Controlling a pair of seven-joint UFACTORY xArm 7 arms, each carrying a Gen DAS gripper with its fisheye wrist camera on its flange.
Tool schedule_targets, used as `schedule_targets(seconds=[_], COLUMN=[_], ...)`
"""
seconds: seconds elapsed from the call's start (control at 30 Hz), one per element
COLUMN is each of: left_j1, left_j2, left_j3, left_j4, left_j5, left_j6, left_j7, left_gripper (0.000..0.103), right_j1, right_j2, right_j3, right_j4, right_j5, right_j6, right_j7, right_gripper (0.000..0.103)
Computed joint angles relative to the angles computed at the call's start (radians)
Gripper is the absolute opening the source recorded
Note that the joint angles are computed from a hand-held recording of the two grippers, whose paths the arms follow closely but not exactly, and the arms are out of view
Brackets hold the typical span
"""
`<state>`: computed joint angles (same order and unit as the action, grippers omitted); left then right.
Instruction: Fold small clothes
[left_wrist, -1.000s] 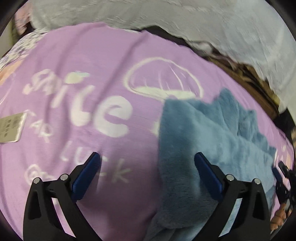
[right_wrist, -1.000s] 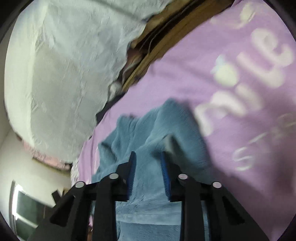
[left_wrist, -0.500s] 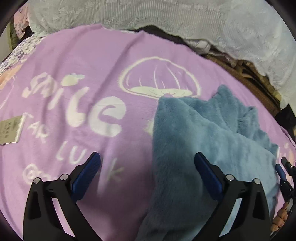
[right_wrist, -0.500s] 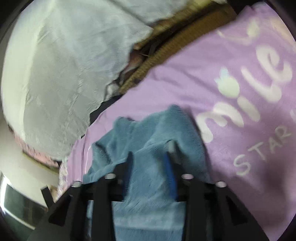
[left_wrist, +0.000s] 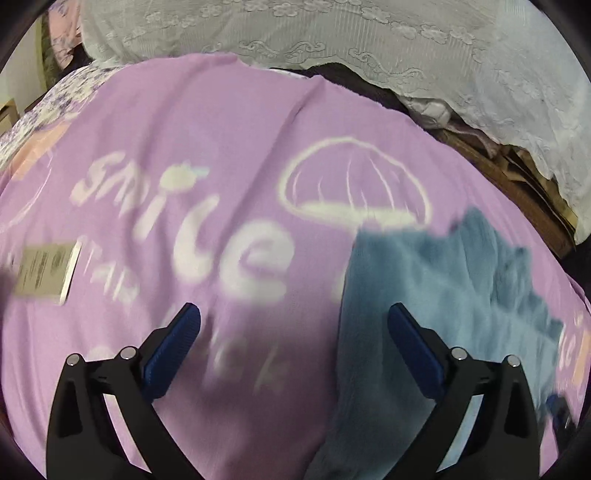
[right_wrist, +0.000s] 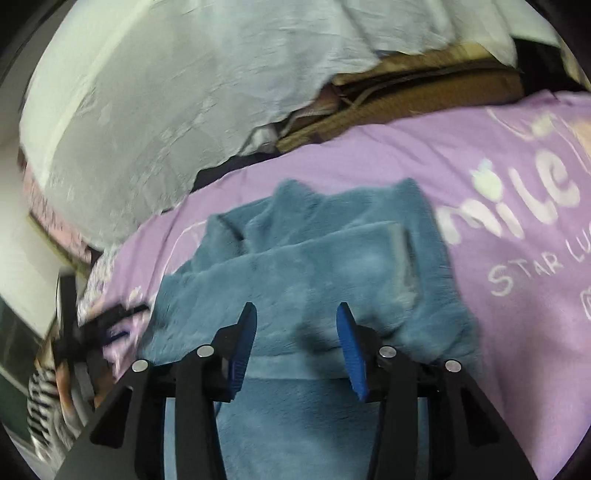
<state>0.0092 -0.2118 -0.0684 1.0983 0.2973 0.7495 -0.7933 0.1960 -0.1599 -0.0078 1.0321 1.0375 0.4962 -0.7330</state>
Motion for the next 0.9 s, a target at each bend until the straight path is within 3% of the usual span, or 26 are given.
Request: schedule_targets(seconds=[0.07,0.17,0.27,0.4,0.47,0.53,0.57,0.6,0.63,0.73,0.9], left_j1=[0.005,-0.007,-0.015,-0.027,-0.03,-0.024,-0.016,-0.007,-0.005,-0.024,-0.064], left_j2=[0.084,0.146,0.058,-0.151,-0.202,-0.188,-0.174,-0.182,-0.194,-0.293,-0.457], left_j3=[-0.006,0.017,0.024,0.01,-0.011,-0.041,-0.056,-0.074,-0.082,-0.073,-0.055], left_j4=[0.087,0.122,0.035,-0.15,-0.198,-0.207,-0.208,-0.217,-0.217,-0.271,-0.396], left_j5=[0.037,0.027,0.022,-0.035,-0.047,-0.038,-0.019,0.01,0.022,-0.001,-0.111], left_j6=[0.06,0.1,0.06,-0.022,-0.01,0.016,0.022,0.021,0.033,0.025,0.036], left_j7=[0.01,0.029,0.005,0.067,0.093,0.098,0.085,0.057,0.044,0.048,0.081], left_gripper=[0.099,0.099,0.098,0.098,0.098,0.099,0.099,0.099,0.099,0.098,0.098], right_j1=[0.007,0.006,0.005,0.013,0.011,-0.053,-0.048,-0.061,-0.072,-0.073,-0.077], right_j2=[0.007,0.03,0.013,-0.039,-0.011,0.068,0.069,0.055,0.034,-0.077,-0.223], right_j3=[0.012,0.042,0.019,-0.004,-0.029,-0.015,-0.04,-0.035,-0.034,-0.048,-0.113], right_j4=[0.007,0.007,-0.004,-0.028,-0.009,0.037,0.035,0.027,0.021,-0.061,-0.206], right_j5=[-0.029,-0.168,-0.123,-0.062,-0.099,-0.114,-0.059,-0.045,-0.043,0.028,0.007], right_j6=[0.008,-0.003,0.027,-0.035,-0.022,0.069,0.094,0.099,0.114,0.086,0.089], right_j7=[0.0,0.06,0.059,0.016,0.068,0.133,0.113,0.117,0.118,0.004,-0.028], right_gripper=[0.045,0.049,0.048,0.051,0.054,0.052,0.049,0.043,0.043,0.055,0.056])
